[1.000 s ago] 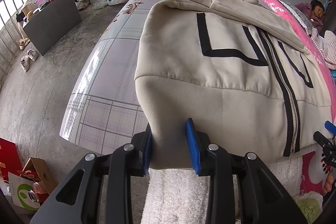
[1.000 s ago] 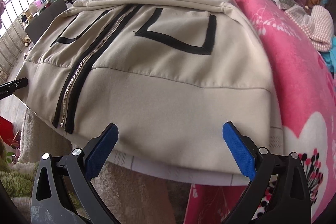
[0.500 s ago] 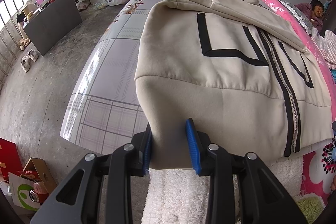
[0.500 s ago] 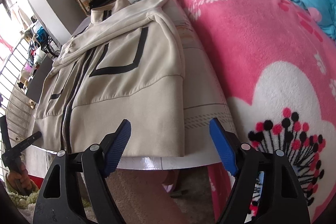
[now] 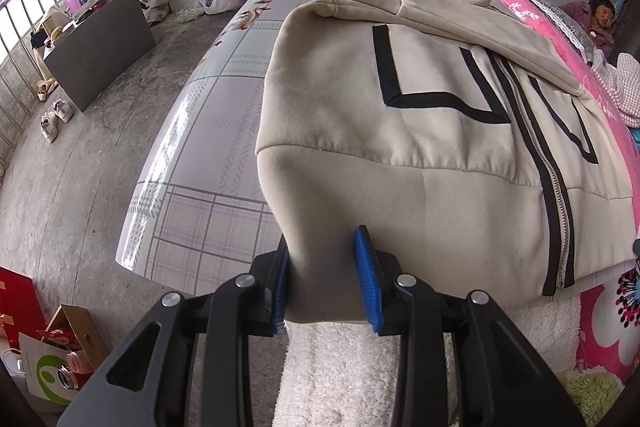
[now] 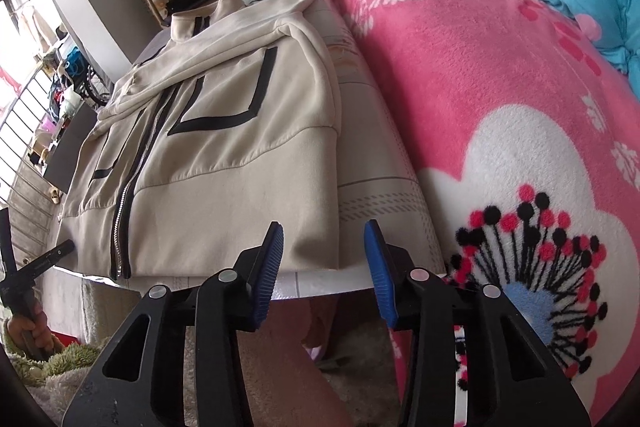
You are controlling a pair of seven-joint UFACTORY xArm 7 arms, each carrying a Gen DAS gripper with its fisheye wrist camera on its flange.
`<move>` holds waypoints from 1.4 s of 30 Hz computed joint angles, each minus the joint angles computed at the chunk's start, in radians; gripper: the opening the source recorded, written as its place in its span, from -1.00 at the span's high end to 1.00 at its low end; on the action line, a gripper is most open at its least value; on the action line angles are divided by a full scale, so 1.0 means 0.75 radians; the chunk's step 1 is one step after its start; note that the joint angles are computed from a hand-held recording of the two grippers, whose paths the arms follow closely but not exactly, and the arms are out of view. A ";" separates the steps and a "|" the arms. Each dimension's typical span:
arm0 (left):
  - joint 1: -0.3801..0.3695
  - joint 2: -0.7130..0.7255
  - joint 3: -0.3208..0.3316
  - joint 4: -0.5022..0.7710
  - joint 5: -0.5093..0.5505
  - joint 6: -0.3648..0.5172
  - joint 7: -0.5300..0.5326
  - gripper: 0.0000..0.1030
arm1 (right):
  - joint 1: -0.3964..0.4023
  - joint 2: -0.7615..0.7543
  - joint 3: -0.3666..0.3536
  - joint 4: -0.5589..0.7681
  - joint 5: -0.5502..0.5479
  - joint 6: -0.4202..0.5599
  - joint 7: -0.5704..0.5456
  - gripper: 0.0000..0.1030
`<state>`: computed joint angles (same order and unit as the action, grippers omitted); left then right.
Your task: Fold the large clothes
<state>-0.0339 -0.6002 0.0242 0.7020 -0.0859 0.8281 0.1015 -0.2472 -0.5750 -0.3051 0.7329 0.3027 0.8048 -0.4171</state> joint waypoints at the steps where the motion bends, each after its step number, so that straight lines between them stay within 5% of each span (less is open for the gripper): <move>1: -0.002 -0.001 0.003 -0.001 -0.003 -0.001 0.003 0.41 | -0.001 0.000 0.002 0.001 -0.003 0.009 0.002 0.39; 9: -0.018 -0.040 0.038 -0.039 -0.048 -0.033 0.059 0.44 | -0.011 0.027 0.026 0.009 -0.024 0.020 0.043 0.85; 14: -0.040 -0.085 0.097 -0.059 -0.125 -0.060 0.135 0.77 | 0.003 0.004 0.020 0.016 0.001 0.019 0.055 0.94; 20: -0.088 -0.081 0.201 0.020 -0.308 -0.011 0.214 0.89 | 0.057 -0.010 -0.022 0.084 0.098 0.010 0.042 0.94; 29: -0.127 0.155 0.325 0.274 -0.717 0.062 0.303 0.89 | 0.144 0.105 -0.049 0.243 0.233 -0.078 -0.013 0.94; 36: -0.100 0.424 0.355 0.503 -1.016 0.194 0.357 0.89 | 0.187 0.266 -0.074 0.378 0.424 -0.111 -0.070 0.94; 42: -0.018 0.634 0.302 0.688 -1.115 0.253 0.338 0.89 | 0.151 0.458 -0.045 0.540 0.578 -0.104 -0.138 0.94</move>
